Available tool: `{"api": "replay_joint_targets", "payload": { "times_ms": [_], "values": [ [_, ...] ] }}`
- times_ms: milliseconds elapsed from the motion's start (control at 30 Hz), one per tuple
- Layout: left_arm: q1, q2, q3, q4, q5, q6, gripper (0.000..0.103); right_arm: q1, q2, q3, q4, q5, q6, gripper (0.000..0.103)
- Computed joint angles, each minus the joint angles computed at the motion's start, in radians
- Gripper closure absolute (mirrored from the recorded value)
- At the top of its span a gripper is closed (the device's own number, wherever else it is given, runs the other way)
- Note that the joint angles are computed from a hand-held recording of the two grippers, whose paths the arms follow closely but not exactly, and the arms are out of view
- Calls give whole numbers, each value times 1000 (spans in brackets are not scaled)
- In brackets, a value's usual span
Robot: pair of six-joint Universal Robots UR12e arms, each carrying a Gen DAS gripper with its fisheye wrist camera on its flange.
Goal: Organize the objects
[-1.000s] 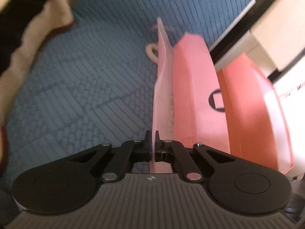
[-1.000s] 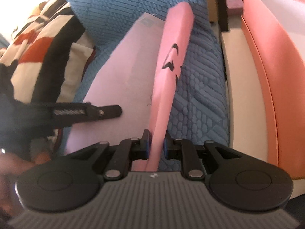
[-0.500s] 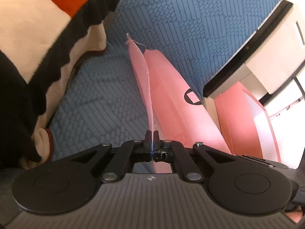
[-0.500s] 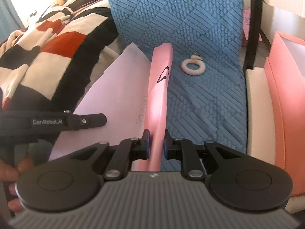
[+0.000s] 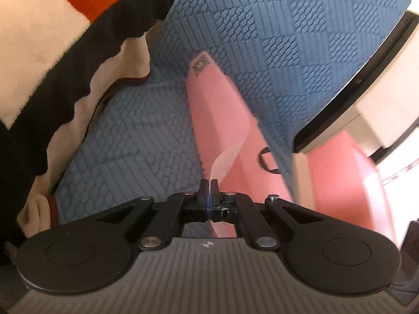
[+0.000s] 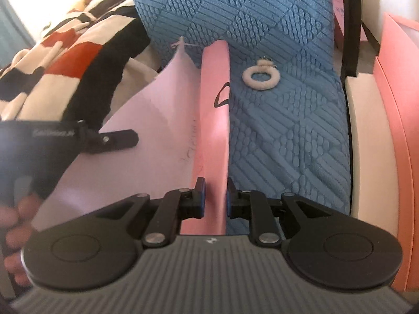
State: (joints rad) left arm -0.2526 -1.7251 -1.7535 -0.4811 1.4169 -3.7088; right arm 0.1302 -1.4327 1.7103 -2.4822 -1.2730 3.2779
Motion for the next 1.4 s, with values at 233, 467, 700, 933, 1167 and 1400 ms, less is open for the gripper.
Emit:
{"api": "replay_joint_targets", "payload": {
  "times_ms": [233,467,700,933,1167,1400],
  "values": [
    [-19,-24,14,-9,28,17,102,-16,-6,23,-28,2,32,77],
    [-16,-20,6,2,7,15,102,-5,-36,50,-160,-70,98,39],
    [-2,-11,-9,24,-28,-29,102,30,-35,62,-283,-64,-45,65],
    [10,-8,-15,15,-39,-67,102,85,18,12,-185,-194,-181,67],
    [14,-9,-14,7,-53,-82,102,93,43,-1,-152,-244,-184,51],
    [10,-12,-6,-9,-42,-80,102,102,47,10,-178,-287,-202,56]
  ]
}}
